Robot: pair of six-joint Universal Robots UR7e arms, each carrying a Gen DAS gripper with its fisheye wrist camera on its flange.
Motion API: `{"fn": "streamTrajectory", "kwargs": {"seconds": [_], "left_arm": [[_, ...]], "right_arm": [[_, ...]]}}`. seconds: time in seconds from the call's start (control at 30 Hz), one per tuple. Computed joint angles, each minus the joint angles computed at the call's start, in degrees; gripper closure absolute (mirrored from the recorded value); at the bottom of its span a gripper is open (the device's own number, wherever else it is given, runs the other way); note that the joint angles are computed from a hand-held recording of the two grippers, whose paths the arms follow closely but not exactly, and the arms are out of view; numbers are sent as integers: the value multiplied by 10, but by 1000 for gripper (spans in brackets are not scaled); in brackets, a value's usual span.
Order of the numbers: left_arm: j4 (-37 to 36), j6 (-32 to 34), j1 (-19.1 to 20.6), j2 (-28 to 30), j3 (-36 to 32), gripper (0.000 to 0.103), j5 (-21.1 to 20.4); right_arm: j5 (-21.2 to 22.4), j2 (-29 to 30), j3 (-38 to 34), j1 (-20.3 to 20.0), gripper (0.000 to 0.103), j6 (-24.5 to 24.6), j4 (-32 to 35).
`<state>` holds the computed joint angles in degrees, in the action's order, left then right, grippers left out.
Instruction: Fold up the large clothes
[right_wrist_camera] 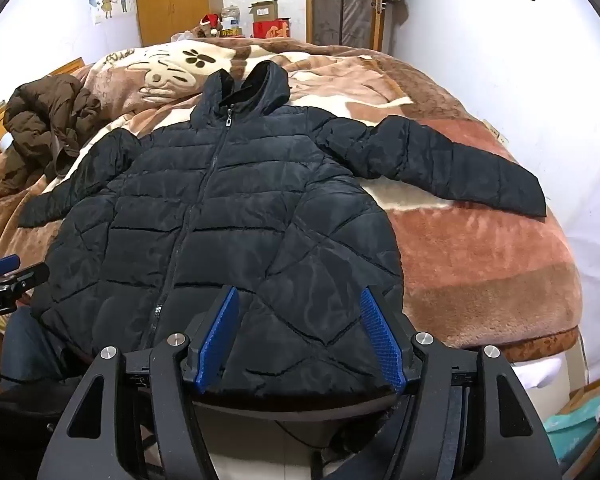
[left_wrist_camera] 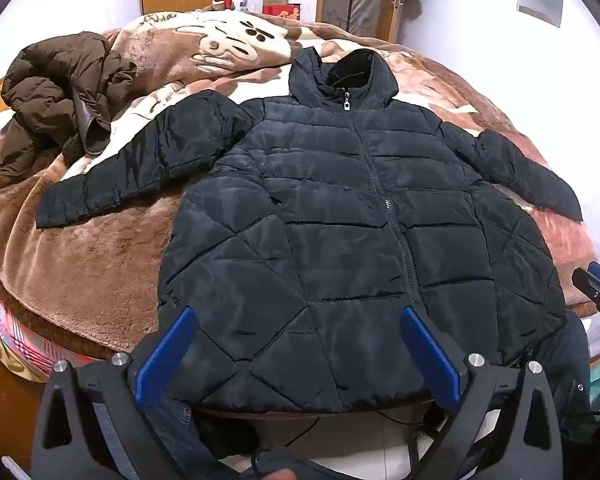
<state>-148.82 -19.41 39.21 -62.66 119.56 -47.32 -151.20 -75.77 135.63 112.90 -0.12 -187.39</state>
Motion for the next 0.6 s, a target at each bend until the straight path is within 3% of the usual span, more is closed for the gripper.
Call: {"fn": "streamTrajectory", "kwargs": {"seconds": [0.6], "left_arm": [[13, -1, -4, -6, -2, 0, 1]], "right_arm": [[-4, -1, 0, 2, 39, 5, 9]]}}
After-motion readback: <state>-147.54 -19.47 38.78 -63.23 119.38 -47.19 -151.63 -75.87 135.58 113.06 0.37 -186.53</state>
